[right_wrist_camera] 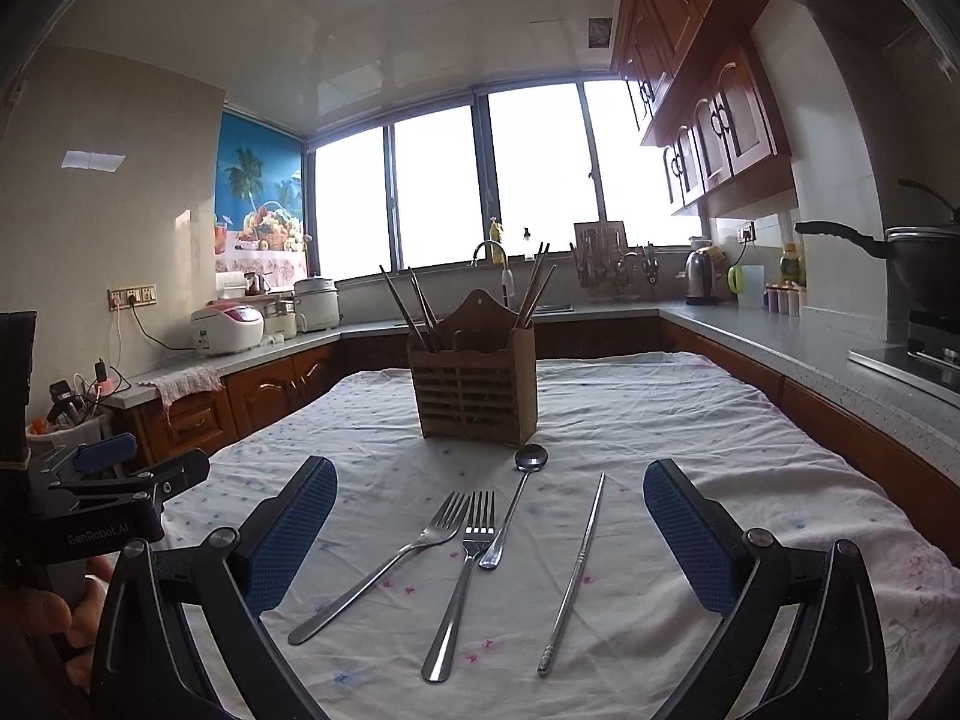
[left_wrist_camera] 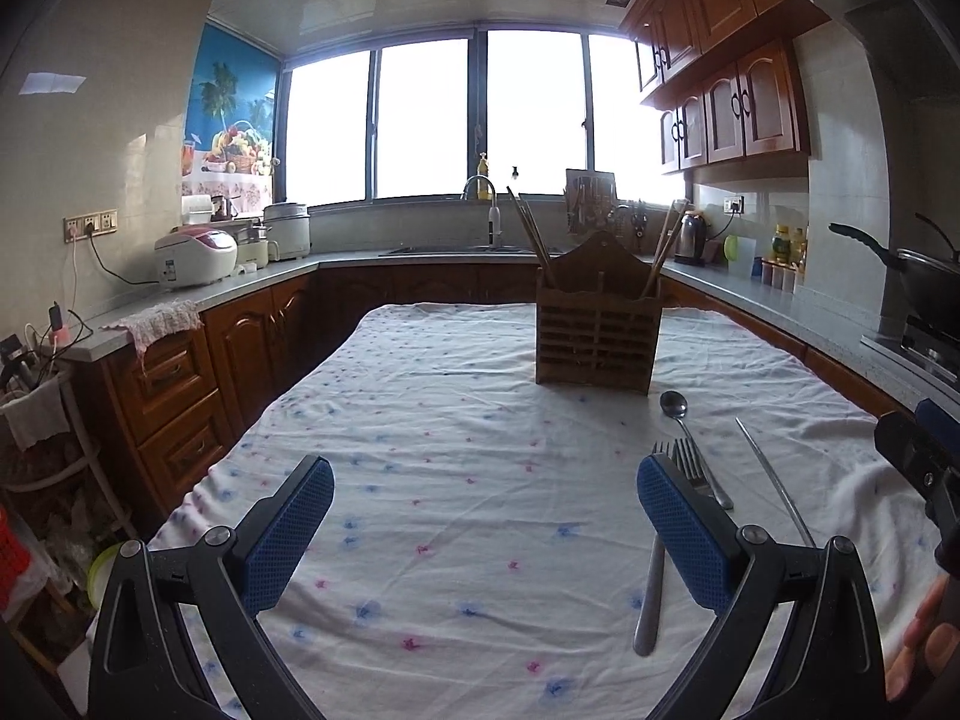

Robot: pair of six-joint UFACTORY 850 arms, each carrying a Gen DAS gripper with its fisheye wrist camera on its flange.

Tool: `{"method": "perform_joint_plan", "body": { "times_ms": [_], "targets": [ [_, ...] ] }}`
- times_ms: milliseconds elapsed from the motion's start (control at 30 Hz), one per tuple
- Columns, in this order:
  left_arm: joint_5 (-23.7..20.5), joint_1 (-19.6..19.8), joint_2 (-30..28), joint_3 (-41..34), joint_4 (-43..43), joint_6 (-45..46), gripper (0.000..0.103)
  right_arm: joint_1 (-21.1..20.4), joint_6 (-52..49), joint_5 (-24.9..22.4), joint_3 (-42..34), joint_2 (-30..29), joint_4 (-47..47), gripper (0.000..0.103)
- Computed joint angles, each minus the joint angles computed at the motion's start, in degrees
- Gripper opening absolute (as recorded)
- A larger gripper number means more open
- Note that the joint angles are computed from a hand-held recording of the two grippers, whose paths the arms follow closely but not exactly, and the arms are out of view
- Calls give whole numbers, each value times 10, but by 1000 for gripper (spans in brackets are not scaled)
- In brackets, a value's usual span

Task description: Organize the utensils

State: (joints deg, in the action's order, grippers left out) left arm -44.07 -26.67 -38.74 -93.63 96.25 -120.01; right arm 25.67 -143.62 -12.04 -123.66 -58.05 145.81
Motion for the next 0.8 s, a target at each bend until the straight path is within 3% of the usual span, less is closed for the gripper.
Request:
{"method": "perform_joint_plan", "body": {
  "times_ms": [800],
  "targets": [
    [-22, -4, -1, 10, 24, -11, 102, -2, 98, 4, -15, -11, -98, 103]
  ]
}}
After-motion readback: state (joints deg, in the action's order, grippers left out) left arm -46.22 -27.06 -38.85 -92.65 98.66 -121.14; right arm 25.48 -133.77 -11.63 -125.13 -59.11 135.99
